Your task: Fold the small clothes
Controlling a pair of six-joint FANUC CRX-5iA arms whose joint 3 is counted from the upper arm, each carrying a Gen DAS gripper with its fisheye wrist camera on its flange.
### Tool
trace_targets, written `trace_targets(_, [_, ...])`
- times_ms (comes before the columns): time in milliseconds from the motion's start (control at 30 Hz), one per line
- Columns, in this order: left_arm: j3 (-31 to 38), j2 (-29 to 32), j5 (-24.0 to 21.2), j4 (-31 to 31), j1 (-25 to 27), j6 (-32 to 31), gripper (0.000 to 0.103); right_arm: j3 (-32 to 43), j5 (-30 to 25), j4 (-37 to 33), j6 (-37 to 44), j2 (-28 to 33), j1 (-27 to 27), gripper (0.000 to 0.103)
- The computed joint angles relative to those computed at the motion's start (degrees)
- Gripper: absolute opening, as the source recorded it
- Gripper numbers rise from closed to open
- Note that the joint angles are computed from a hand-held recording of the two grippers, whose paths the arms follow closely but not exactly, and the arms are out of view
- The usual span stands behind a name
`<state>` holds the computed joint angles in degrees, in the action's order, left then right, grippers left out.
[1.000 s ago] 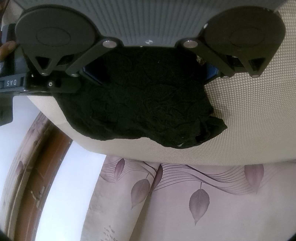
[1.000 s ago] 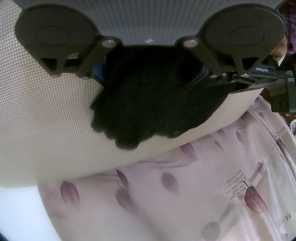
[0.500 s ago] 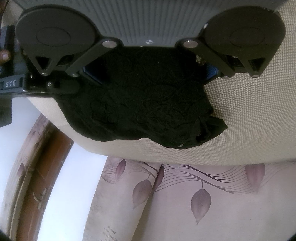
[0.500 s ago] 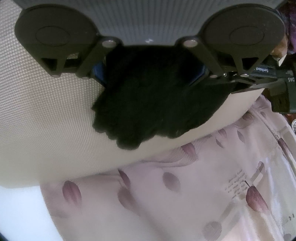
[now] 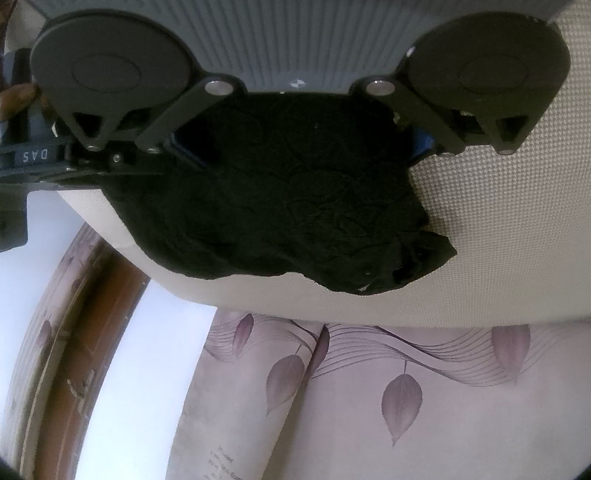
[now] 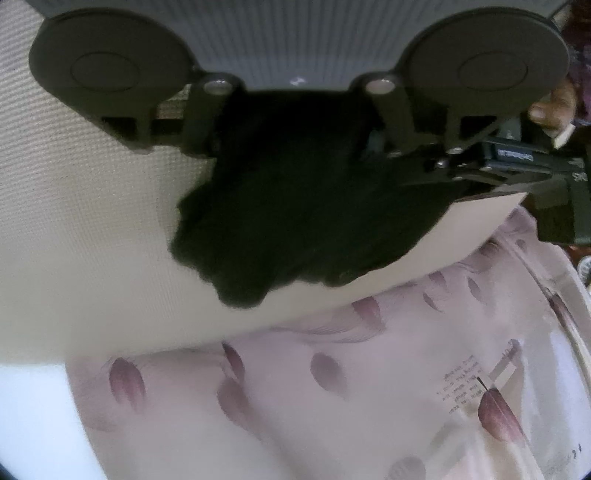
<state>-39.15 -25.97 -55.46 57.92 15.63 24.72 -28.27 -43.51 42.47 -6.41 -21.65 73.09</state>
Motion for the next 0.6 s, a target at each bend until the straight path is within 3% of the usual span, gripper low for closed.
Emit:
trace_targets(233, [0.3,0.4,-1.1,0.2,0.3,-0.7,0.096,-1.2,3.6,-2.2,-0.4,-1.6,-1.5,0.056])
trace_targets(333, [0.6,0.8,-1.9,0.4,0.6,-1.1,0.097,-2.0,4.8,-1.9,-1.5,-2.4,-1.4,0.063])
trace_targets(600, [1.0,1.3,-2.7,-0.1,0.4,-1.6,0.101,-1.0,4.8,-1.8,-0.8,-1.0,-1.5,0.066])
